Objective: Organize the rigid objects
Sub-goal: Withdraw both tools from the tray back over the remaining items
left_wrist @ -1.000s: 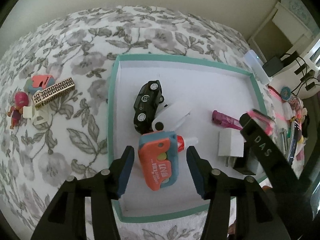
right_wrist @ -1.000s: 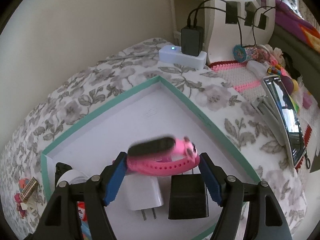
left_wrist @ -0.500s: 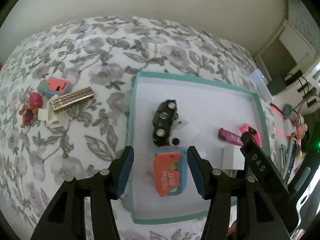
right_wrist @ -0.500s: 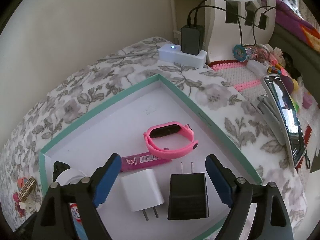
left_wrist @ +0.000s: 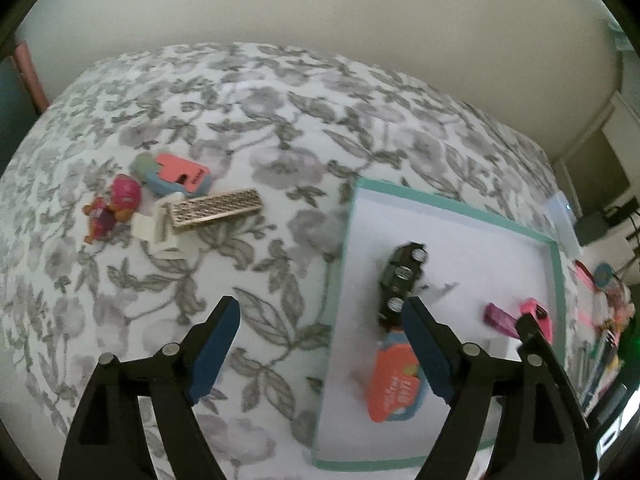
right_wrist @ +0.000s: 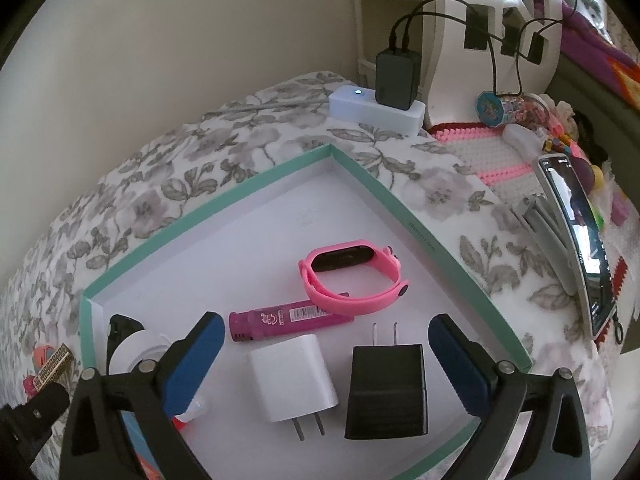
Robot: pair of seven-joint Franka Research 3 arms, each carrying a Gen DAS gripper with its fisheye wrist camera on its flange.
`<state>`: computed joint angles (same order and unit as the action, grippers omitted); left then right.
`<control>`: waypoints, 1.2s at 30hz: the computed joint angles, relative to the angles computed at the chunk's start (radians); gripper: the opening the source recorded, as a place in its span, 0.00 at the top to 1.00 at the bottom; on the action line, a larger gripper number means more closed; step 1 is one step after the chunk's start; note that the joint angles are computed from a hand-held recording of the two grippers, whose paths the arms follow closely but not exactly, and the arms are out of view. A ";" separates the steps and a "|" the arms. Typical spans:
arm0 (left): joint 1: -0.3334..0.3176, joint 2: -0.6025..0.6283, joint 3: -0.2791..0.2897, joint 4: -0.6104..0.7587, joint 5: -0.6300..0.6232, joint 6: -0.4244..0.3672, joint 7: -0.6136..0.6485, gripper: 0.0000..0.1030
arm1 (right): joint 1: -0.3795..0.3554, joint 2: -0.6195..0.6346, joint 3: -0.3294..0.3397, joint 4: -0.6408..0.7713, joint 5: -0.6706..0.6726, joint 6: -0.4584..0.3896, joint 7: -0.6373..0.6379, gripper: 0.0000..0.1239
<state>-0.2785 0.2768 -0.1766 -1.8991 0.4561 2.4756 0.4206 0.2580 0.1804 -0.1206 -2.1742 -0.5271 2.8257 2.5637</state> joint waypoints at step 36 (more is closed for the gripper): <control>0.094 -0.146 0.023 -0.141 0.099 -0.077 -0.249 0.05 | 0.061 -0.008 0.146 0.040 0.410 0.101 -0.597 0.17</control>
<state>-0.1846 0.1304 -0.1532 -2.0403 0.5546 2.3988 0.1713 0.3185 0.1723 0.0253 -2.1342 -0.1169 2.9265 1.9668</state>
